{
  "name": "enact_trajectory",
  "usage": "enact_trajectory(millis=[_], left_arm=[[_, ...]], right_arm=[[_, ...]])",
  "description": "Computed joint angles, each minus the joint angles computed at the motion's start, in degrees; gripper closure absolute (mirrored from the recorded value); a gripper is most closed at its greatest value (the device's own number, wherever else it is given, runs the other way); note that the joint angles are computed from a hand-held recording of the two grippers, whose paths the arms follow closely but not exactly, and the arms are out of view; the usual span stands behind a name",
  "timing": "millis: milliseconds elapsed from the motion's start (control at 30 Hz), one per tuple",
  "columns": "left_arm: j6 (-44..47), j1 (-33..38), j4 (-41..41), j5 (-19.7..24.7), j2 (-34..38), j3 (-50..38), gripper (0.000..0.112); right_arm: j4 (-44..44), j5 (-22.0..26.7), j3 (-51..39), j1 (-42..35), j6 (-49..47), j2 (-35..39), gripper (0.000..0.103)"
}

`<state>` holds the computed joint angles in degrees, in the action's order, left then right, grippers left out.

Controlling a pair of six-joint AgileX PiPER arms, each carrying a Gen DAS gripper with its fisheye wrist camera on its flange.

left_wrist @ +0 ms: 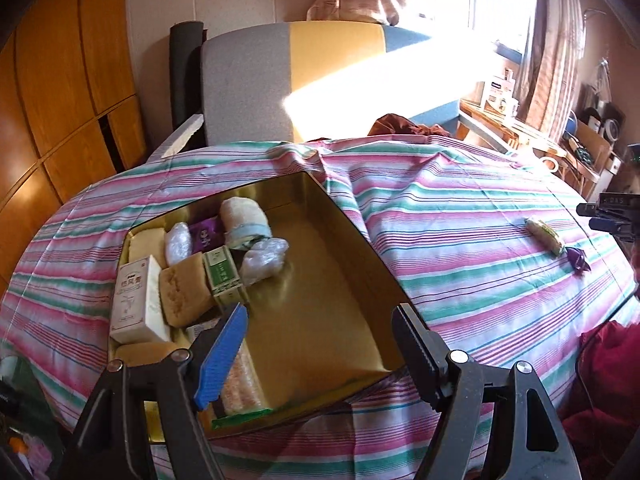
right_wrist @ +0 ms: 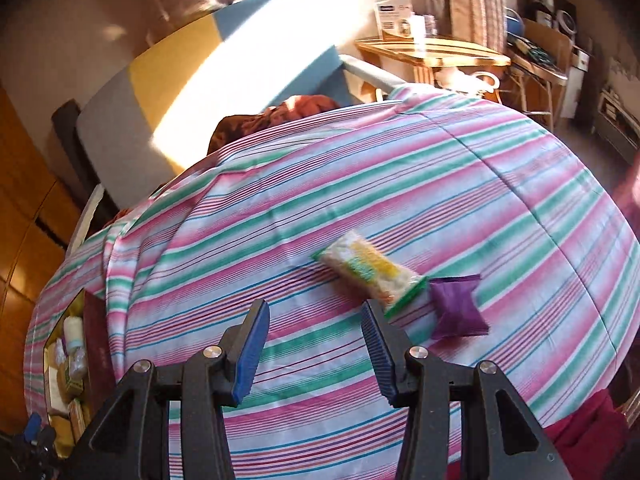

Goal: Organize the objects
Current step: 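Move both grippers from the tray back to the remaining items, then grasp the purple snack packet with the right gripper and lift it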

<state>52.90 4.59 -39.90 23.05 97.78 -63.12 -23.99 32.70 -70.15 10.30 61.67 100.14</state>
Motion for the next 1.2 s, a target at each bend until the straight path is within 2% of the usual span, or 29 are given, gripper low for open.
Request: enact_trajectory(millis=[167, 267, 433, 600, 667, 733, 833, 967, 1200], left_arm=[[-4.2, -5.4, 4.4, 0.3, 1.0, -1.2, 0.037], [-7.3, -8.2, 7.4, 0.8, 1.9, -1.9, 0.037], [-11.5, -12.0, 11.3, 1.3, 3.9, -3.5, 0.037], [-15.7, -15.4, 15.4, 1.6, 5.5, -5.3, 0.037], [-19.3, -17.1, 19.4, 1.2, 6.2, -6.2, 0.037], [-21.5, -18.6, 21.6, 0.9, 6.7, -7.2, 0.033], [-23.8, -20.5, 23.9, -0.3, 6.9, -7.8, 0.031], [-25.9, -22.6, 25.8, 0.4, 8.3, -9.9, 0.031], [-31.0, -26.3, 30.9, 1.4, 11.0, -13.3, 0.031]], right_arm=[[1.7, -2.2, 6.4, -8.7, 1.5, -3.4, 0.055], [6.4, -3.8, 8.4, -12.8, -2.7, -3.5, 0.055], [14.5, -2.0, 6.5, -16.5, -12.1, 1.1, 0.055], [17.3, 1.1, 0.3, -17.7, -17.1, 8.3, 0.055], [17.3, 2.4, -2.4, -17.6, -18.4, 11.0, 0.055], [17.1, 4.0, -4.8, -17.2, -19.7, 13.8, 0.055], [13.2, 5.9, -6.5, -15.5, -18.8, 15.8, 0.066], [11.3, 4.6, -5.3, -14.8, -18.0, 14.8, 0.067], [10.8, -0.8, -0.6, -16.7, -16.2, 10.5, 0.067]])
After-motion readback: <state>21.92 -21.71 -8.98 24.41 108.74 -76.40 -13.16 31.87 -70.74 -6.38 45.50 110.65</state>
